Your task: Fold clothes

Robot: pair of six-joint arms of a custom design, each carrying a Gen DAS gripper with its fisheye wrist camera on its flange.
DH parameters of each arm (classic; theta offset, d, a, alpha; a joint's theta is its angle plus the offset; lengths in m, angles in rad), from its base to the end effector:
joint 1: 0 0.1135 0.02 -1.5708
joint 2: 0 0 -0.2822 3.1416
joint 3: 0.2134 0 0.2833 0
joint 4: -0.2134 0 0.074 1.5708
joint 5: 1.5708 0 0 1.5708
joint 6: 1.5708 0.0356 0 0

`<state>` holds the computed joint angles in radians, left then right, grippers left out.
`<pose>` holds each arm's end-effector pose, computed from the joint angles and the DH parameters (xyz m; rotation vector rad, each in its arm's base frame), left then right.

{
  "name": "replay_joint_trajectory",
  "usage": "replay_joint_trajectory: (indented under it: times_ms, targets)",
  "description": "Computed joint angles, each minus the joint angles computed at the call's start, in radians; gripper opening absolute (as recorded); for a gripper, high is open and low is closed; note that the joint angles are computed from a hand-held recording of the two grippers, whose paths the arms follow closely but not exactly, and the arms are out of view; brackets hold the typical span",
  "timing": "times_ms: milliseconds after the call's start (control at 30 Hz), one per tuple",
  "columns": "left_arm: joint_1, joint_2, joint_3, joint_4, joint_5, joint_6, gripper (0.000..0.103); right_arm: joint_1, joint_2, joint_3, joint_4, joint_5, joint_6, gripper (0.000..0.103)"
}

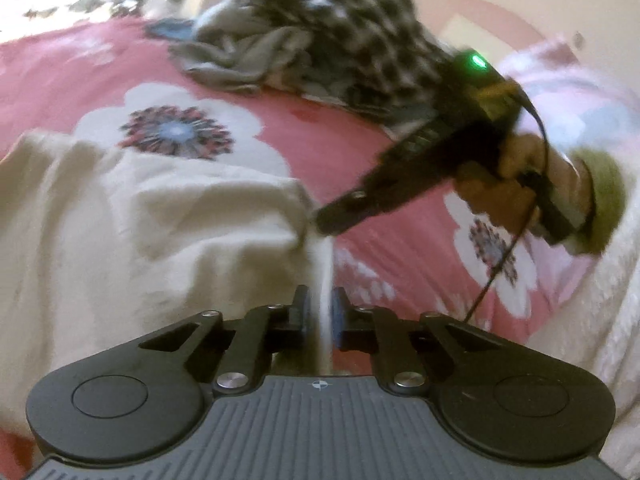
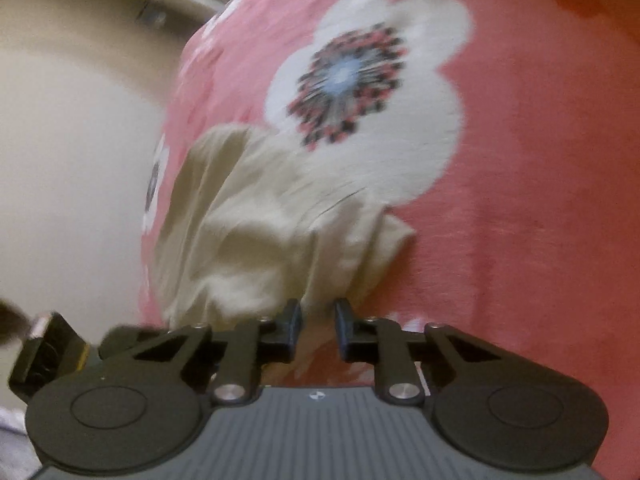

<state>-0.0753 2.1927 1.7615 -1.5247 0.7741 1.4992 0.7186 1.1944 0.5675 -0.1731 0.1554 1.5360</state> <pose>0.4206 -0.0567 0.1895 1.7447 2.0382 -1.1660 0.1931 0.1616 0.1838 1.0862 2.3055 0.8483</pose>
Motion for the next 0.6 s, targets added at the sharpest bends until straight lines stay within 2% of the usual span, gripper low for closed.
replay_joint_trajectory:
  times_ms: [67,100,233,300,367,500,600]
  targets:
    - [0.007,0.031,0.044,-0.01,0.006,-0.061,0.003,0.01,-0.03,-0.015,-0.028,0.033,0.033,0.017]
    - [0.009,0.045,0.063,-0.018,0.013,-0.088,0.002,0.018,-0.033,-0.011,-0.037,0.05,0.028,0.013]
    - [0.015,0.078,0.106,-0.032,0.027,-0.175,0.001,0.029,-0.014,0.013,-0.05,0.079,-0.016,0.011]
    - [0.016,0.089,0.117,-0.03,0.025,-0.204,0.001,0.028,-0.007,0.017,-0.042,0.082,-0.04,0.006]
    - [0.015,0.08,0.105,-0.004,0.014,-0.212,0.001,0.028,-0.015,0.009,-0.016,0.087,-0.056,0.003]
    - [0.007,0.063,0.077,0.031,-0.016,-0.171,0.001,0.008,-0.055,-0.038,0.125,0.103,-0.101,0.002]
    - [0.002,0.054,0.057,0.048,-0.031,-0.154,0.003,-0.029,0.003,-0.018,0.176,0.068,-0.152,0.002]
